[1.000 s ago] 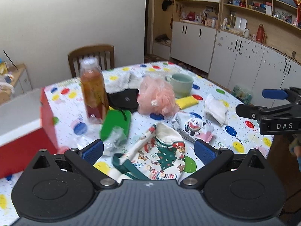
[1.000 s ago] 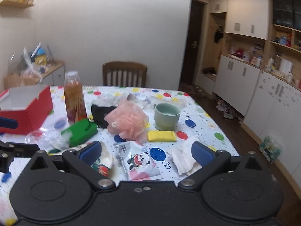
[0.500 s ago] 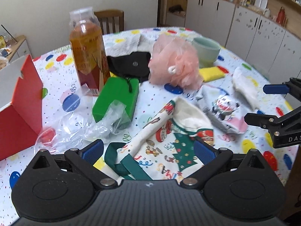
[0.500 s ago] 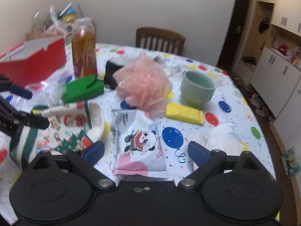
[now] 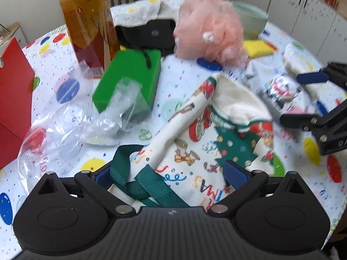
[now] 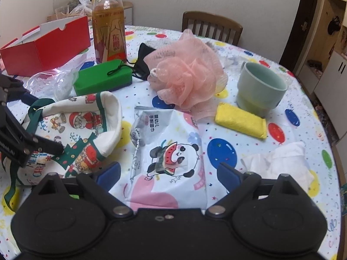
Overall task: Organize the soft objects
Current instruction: 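Grasp the Christmas tote bag's green strap with the left tool while the right tool grasps the panda wipes pack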
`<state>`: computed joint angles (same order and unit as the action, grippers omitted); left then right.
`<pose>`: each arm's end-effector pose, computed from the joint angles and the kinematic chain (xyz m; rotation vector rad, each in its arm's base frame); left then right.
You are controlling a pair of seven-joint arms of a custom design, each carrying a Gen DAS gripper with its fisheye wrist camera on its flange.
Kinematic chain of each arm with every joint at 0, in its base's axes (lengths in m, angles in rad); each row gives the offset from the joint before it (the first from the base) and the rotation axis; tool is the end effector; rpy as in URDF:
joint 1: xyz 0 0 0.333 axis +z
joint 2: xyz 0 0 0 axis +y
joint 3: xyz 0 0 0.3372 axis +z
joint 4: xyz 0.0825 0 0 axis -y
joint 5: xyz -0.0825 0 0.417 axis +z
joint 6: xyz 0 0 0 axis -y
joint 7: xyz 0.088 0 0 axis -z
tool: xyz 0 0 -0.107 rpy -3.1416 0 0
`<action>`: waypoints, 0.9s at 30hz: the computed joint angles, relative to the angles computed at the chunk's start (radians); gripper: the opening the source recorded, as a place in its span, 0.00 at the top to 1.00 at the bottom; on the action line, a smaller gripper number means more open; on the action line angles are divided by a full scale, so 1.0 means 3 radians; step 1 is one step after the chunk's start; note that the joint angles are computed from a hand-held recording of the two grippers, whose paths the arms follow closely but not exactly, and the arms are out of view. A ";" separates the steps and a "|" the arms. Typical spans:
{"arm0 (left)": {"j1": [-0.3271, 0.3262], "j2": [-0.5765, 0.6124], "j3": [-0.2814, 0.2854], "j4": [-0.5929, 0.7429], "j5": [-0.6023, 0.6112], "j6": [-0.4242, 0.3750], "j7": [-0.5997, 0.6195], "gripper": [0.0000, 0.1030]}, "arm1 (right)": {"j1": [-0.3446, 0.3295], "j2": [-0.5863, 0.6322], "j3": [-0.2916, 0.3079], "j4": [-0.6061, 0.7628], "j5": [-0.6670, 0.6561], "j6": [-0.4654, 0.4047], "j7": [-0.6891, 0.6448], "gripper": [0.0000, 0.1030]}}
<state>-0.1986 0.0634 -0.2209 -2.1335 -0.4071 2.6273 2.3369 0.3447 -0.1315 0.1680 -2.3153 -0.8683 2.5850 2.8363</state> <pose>0.5646 -0.2397 0.4255 -0.9884 2.7028 -0.7011 0.4678 0.2809 0.4349 -1.7673 1.9248 -0.7763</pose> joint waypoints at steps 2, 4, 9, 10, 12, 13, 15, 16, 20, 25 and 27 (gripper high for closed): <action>-0.0005 0.0016 0.0006 0.0014 0.0036 -0.0006 -0.0097 0.01 | -0.0007 0.0041 -0.0027 0.0012 0.0053 0.0056 -0.0055 0.08; -0.0018 0.0025 0.0013 0.0020 0.0142 0.0023 -0.0226 0.07 | -0.0011 0.0075 -0.0044 0.0024 0.0088 0.0090 -0.0104 0.08; -0.0035 0.0002 0.0020 -0.0008 0.0328 0.0103 -0.0474 0.19 | -0.0008 0.0128 -0.0073 0.0040 0.0191 0.0132 -0.0220 0.14; -0.0038 -0.0009 0.0020 -0.0021 0.0359 0.0122 -0.0521 0.23 | -0.0007 0.0130 -0.0079 0.0034 0.0215 0.0156 -0.0240 0.17; -0.0037 -0.0034 0.0021 -0.0047 0.0392 0.0152 -0.0576 0.31 | -0.0006 0.0135 -0.0082 0.0030 0.0249 0.0179 -0.0275 0.21; -0.0038 -0.0048 0.0022 -0.0062 0.0419 0.0180 -0.0604 0.36 | -0.0005 0.0138 -0.0077 0.0036 0.0239 0.0160 -0.0277 0.22; -0.0040 -0.0078 0.0024 -0.0089 0.0464 0.0226 -0.0671 0.45 | 0.0001 0.0144 -0.0067 0.0048 0.0211 0.0121 -0.0280 0.23; -0.0039 -0.0094 0.0027 -0.0099 0.0484 0.0247 -0.0717 0.50 | 0.0004 0.0139 -0.0063 0.0045 0.0187 0.0115 -0.0266 0.25; -0.0035 -0.0163 0.0029 -0.0176 0.0545 0.0375 -0.0742 0.68 | 0.0011 0.0125 -0.0050 0.0037 0.0104 0.0087 -0.0232 0.30; -0.0051 -0.0259 0.0017 -0.0296 0.0557 0.0556 -0.0713 0.77 | 0.0035 0.0106 -0.0029 0.0035 0.0000 0.0020 -0.0250 0.35; -0.0062 -0.0298 0.0016 -0.0328 0.0511 0.0589 -0.0679 0.78 | 0.0041 0.0088 -0.0026 0.0023 -0.0024 0.0015 -0.0251 0.36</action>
<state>-0.2171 -0.0259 -0.2160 -2.2321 -0.2539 2.8039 2.1331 0.3569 -0.1051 0.1603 -2.3083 -0.8754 2.5896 2.7609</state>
